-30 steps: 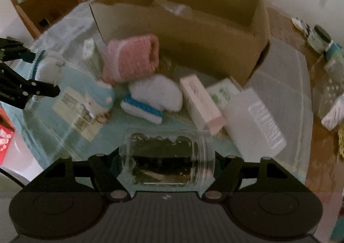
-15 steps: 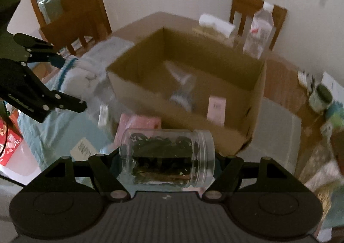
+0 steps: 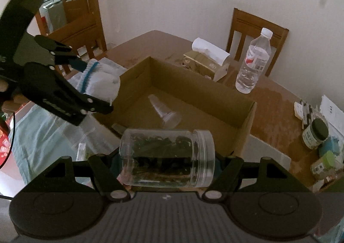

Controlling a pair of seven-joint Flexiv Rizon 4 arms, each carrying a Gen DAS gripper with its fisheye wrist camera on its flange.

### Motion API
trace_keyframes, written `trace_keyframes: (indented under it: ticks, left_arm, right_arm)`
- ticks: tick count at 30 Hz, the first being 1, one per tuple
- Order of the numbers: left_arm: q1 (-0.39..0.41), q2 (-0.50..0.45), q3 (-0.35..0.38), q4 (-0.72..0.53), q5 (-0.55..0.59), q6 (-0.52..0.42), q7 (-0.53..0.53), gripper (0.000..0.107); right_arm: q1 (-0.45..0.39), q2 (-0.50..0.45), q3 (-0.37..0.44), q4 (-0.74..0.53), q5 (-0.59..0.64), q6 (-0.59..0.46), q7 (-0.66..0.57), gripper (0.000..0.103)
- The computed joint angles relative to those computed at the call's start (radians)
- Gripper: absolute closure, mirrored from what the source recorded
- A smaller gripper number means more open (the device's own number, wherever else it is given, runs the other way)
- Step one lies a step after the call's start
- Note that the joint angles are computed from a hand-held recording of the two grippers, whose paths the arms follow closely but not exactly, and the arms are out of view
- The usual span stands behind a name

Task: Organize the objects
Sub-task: 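Carry the white sock and dark jar into the cardboard box and release both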

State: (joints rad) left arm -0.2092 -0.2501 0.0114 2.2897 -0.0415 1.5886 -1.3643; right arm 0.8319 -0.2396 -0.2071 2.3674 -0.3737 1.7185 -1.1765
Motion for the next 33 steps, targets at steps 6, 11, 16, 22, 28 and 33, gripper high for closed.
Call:
trace_keyframes:
  ticks: [6,11,16,22,28,33]
  left_arm:
    - [-0.085,-0.048,0.114,-0.041,0.071,-0.001,-0.094,0.016]
    - [-0.065,-0.032,0.100,-0.015,0.072,-0.008,-0.123,0.014]
    - [-0.042,0.001,0.076,0.030,0.057,0.015,-0.138,0.011]
    - [-0.119,0.045,0.164,0.037,0.151,0.002,-0.234,0.009]
    - [-0.110,0.097,0.168,0.051,0.253,-0.023,-0.342,0.009]
    - [-0.087,0.129,0.165,0.050,0.356,-0.050,-0.449,0.009]
  right_arm:
    - [-0.122,-0.037,0.118,-0.047,0.005,-0.012,-0.030,0.023]
    - [-0.188,-0.062,0.180,-0.077,0.004,-0.022,-0.052,0.023]
    - [-0.220,-0.089,0.207,-0.105,0.000,-0.037,-0.064,0.023]
    - [-0.239,-0.128,0.206,-0.157,-0.009,-0.064,-0.066,0.023]
    - [-0.264,-0.175,0.206,-0.229,-0.024,-0.105,-0.055,0.023]
    - [-0.286,-0.229,0.213,-0.306,-0.043,-0.156,-0.048,0.023]
